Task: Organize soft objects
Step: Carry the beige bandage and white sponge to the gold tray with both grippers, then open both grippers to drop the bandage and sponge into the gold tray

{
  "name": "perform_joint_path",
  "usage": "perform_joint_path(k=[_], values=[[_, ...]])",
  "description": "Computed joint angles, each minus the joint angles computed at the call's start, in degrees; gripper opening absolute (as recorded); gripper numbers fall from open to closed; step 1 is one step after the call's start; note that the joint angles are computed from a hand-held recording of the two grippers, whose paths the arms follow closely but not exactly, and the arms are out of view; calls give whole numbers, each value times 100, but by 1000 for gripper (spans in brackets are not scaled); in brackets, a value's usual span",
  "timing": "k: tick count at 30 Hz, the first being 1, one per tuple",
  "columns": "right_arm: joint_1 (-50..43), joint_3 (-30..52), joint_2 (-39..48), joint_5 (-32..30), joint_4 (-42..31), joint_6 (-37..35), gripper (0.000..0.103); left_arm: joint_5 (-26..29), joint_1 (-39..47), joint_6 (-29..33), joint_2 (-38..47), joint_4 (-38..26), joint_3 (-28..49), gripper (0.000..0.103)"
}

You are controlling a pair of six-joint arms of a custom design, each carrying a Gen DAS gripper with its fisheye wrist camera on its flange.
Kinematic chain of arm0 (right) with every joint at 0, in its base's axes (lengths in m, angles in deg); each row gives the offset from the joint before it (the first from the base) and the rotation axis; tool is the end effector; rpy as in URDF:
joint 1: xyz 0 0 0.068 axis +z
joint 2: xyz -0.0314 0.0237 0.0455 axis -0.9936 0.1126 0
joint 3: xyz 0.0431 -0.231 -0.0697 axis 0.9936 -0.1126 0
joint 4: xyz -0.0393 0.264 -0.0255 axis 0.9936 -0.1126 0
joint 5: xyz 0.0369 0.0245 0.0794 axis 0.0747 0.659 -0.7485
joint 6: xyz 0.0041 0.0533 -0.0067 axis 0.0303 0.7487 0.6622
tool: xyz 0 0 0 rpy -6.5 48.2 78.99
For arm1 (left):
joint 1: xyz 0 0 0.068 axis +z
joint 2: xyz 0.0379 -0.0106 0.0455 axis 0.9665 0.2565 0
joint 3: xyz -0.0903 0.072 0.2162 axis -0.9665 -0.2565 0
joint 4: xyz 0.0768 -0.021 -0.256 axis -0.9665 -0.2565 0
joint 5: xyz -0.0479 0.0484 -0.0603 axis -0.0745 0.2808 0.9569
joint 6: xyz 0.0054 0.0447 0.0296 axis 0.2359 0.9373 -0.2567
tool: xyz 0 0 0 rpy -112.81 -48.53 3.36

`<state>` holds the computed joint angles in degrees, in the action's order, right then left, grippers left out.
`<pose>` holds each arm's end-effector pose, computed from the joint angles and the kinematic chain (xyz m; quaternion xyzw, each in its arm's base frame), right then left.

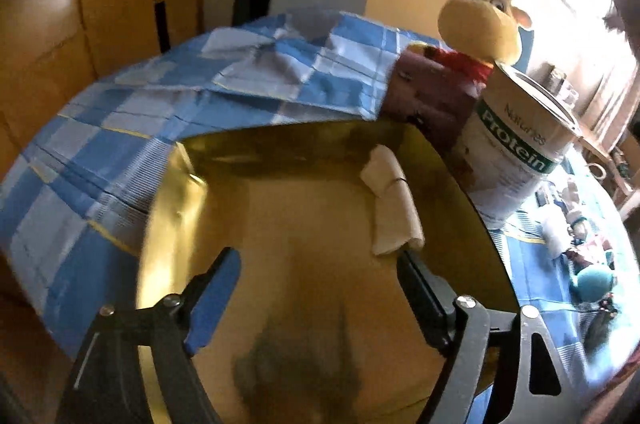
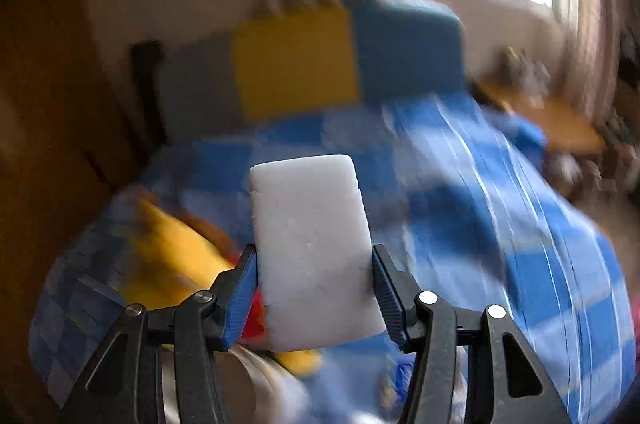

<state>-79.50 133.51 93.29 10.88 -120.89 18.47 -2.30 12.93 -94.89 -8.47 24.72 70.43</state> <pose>0.2612 0.0135 0.4200 0.1185 0.8936 0.0121 0.4327 0.1132 -0.1761 0.2134 0.0501 0.9326 -0.0632 0.3519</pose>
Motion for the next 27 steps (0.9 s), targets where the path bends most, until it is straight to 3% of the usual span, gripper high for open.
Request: perform_joint_path(k=[4, 7, 11, 20, 27], values=[[1519, 829, 526, 173, -19, -141, 55, -407, -117, -289, -228, -484, -4, 88], [2830, 317, 527, 447, 51, -362, 55, -562, -124, -411, -404, -705, -63, 89], [3973, -843, 430, 580, 127, -43, 55, -619, -111, -638, -632, -938, -170, 90], [5149, -3107, 358, 485, 946, 1571, 56, -844, -224, -1083, -817, -1347, -238, 91], [5200, -4012, 205, 662, 1316, 2073, 58, -841, -375, -1275, -999, -1482, -322, 91]])
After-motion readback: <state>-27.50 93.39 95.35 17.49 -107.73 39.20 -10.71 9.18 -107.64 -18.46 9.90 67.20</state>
